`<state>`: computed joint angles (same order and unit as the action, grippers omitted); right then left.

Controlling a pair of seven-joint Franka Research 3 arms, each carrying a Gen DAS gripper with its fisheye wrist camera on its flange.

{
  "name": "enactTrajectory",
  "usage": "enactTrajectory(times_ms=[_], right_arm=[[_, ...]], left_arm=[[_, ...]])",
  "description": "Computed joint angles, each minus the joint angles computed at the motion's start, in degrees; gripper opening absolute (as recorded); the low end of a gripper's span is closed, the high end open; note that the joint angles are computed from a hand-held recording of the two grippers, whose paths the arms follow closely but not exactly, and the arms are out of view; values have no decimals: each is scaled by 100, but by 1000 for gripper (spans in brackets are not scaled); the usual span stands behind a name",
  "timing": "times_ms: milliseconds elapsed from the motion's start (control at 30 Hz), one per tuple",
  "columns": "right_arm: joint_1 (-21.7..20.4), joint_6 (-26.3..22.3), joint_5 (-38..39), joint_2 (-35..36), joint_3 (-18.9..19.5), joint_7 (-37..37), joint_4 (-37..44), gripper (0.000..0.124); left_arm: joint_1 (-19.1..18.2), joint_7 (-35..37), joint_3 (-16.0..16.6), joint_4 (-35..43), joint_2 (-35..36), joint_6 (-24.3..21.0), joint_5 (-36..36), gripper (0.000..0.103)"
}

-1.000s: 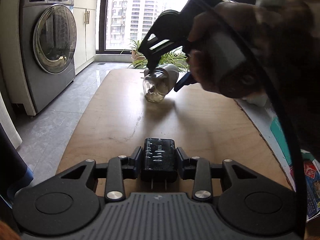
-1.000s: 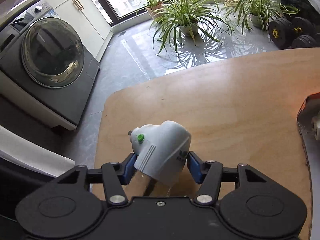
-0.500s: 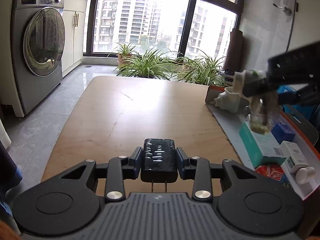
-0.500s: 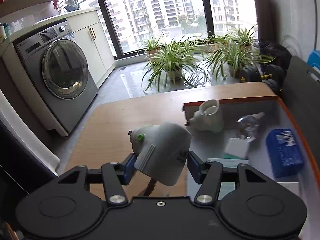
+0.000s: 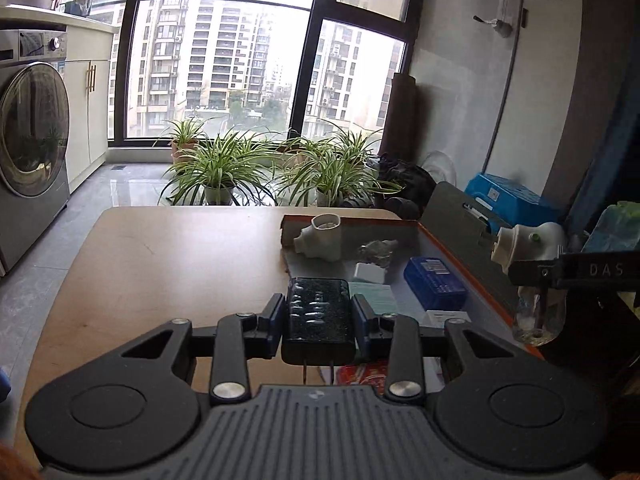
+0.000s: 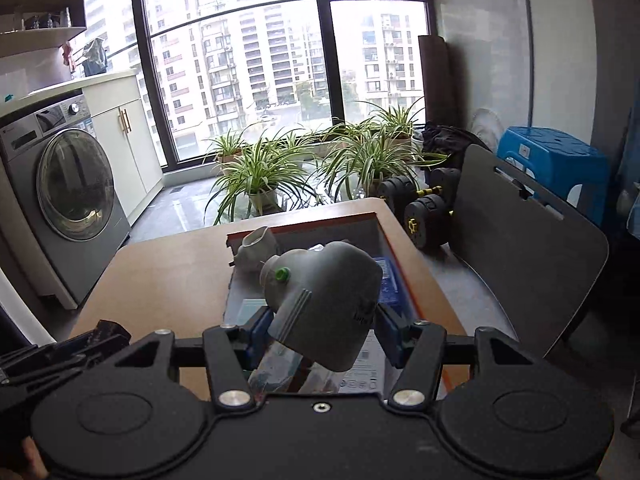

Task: Organize rigid objects
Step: 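Carry black adapter in left tool and white diffuser in right tool over tray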

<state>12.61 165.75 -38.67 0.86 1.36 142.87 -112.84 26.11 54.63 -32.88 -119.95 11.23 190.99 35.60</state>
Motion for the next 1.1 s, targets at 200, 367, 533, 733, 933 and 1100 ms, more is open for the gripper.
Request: enactTrajectory(times_ms=[200, 367, 533, 733, 933, 1100], right_arm=[[-285, 231, -403, -270, -24, 350, -335, 66], [-478, 446, -204, -285, 25, 53, -425, 66], [-548, 608, 107, -234, 27, -339, -435, 66], [-485, 710, 851, -96, -38, -1074, -365, 66], [-394, 761, 1389, -9, -115, -1637, -316, 66], [-348, 772, 1576, 43, -166, -1869, -269, 66]], left_arm=[[-414, 237, 28, 378, 180, -251, -284, 36], [-1228, 468, 577, 632, 250, -409, -605, 36], [-2124, 552, 1348, 854, 292, -616, -802, 36], [-2614, 744, 1748, 986, 303, -879, -1140, 36], [-3178, 862, 2288, 976, 243, -978, -1323, 36], [-3428, 787, 2547, 1010, 237, -1068, -1324, 36]])
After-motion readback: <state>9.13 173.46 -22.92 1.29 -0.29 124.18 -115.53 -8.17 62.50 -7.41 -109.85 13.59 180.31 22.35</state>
